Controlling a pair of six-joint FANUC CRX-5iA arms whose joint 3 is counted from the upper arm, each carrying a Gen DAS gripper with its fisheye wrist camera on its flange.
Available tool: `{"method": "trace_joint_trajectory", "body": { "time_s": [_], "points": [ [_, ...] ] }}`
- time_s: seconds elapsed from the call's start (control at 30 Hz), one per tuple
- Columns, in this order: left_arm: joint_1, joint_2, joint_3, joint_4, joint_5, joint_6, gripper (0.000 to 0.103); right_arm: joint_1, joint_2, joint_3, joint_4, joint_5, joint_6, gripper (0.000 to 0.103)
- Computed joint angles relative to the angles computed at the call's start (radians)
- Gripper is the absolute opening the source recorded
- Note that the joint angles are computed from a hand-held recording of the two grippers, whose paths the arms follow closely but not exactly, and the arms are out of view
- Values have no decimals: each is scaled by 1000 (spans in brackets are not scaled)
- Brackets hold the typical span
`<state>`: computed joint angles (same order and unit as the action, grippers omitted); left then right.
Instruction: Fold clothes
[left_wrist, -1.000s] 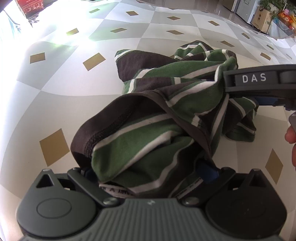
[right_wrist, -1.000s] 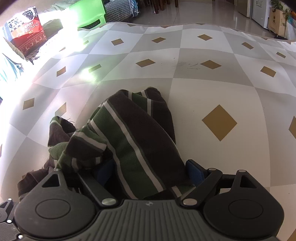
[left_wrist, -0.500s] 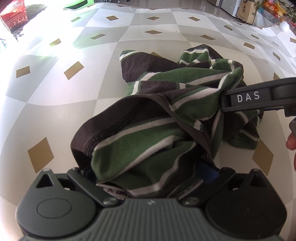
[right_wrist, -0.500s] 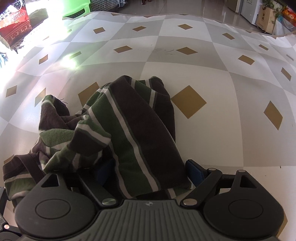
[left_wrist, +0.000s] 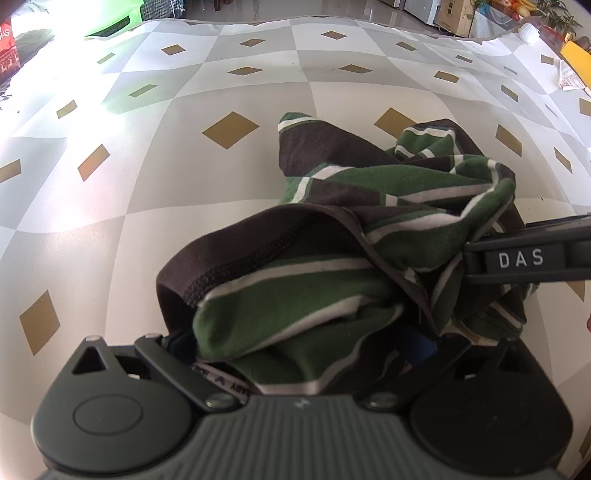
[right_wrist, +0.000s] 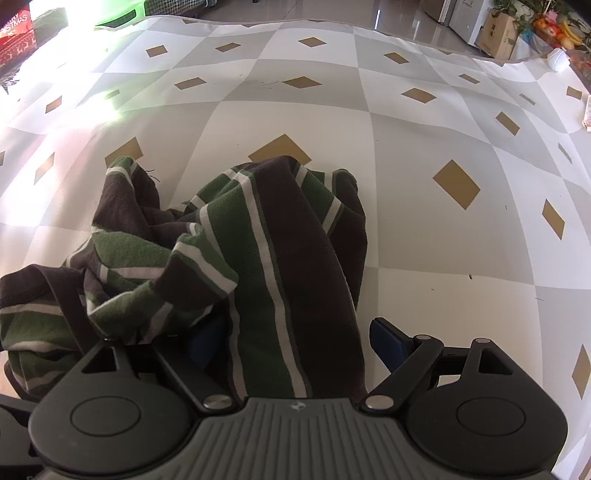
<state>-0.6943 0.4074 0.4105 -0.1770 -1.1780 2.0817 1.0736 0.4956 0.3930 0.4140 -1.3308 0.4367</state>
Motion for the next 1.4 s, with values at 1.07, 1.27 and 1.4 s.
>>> {"method": "trace_joint_trajectory", "body": {
  "time_s": [1.07, 1.27, 1.4],
  "points": [
    [-97, -44, 30, -91, -27, 14, 103, 30, -226, -273, 115, 33, -209, 84],
    [-109, -55, 9, -60, -2, -38, 103, 16, -186, -238, 93, -45, -174, 84],
    [-93, -37, -10, 13, -1, -84, 103, 12, -169, -233, 68, -48, -120, 84]
  ]
}}
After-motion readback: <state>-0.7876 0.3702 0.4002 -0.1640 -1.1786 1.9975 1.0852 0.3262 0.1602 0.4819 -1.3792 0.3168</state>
